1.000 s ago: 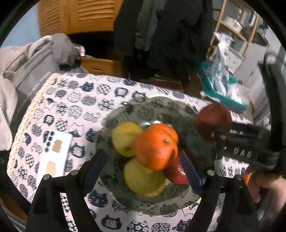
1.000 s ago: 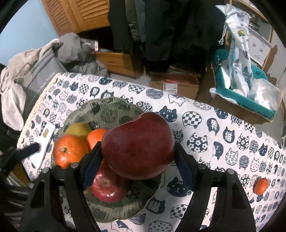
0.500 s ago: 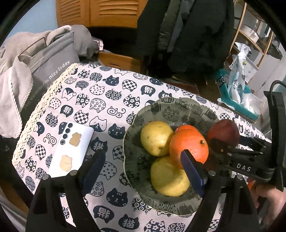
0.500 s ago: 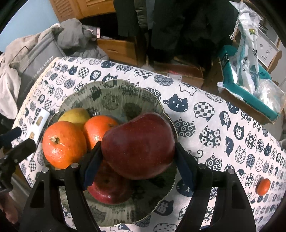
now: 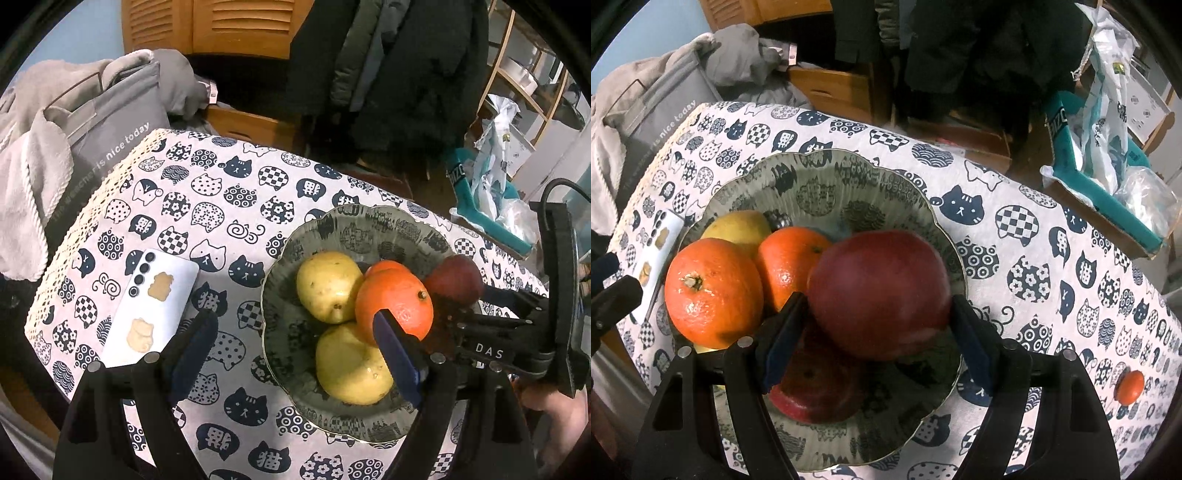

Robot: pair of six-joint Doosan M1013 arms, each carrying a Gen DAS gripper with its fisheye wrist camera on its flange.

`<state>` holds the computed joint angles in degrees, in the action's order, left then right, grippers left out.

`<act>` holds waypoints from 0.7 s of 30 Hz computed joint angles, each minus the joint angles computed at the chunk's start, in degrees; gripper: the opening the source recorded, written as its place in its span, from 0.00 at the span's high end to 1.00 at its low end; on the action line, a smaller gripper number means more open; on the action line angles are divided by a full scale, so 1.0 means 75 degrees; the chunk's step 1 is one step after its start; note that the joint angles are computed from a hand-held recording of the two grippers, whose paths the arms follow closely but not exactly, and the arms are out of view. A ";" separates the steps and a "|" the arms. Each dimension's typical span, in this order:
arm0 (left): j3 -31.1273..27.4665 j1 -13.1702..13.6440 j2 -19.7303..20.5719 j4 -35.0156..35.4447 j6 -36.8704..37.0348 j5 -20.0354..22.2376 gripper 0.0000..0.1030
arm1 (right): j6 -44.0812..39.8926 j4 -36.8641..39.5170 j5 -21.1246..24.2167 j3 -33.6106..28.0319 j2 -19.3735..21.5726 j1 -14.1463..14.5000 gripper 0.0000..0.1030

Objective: Organize fruits
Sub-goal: 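Lower the orange and apple into the bowl and open both tools, then raise both tools from the bowl and move toward the loose mandarins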

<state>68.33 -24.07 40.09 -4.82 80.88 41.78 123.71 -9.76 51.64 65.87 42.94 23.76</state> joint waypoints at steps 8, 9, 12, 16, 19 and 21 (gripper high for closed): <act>0.0038 -0.0008 -0.0078 -0.0071 0.0053 -0.0081 0.15 | 0.0098 -0.0063 -0.0346 0.0185 -0.0145 0.0005 0.15; 0.0048 -0.0010 -0.0093 -0.0076 0.0053 -0.0098 0.15 | 0.0134 -0.0130 -0.0392 0.0199 -0.0171 0.0012 0.15; 0.0061 -0.0013 -0.0141 -0.0112 0.0058 -0.0123 0.15 | 0.0231 -0.0300 -0.0478 0.0214 -0.0251 0.0035 0.15; 0.0139 -0.0022 -0.0269 -0.0248 0.0168 -0.0292 0.15 | 0.0558 -0.0656 -0.0630 0.0355 -0.0457 0.0058 0.15; 0.0220 -0.0058 -0.0390 -0.0218 0.0250 -0.0472 0.15 | 0.0933 -0.1035 -0.0837 0.0545 -0.0698 0.0083 0.15; 0.0235 -0.0088 -0.0444 -0.0170 0.0243 -0.0506 0.15 | 0.1201 -0.1364 -0.0939 0.0675 -0.0869 0.0111 0.15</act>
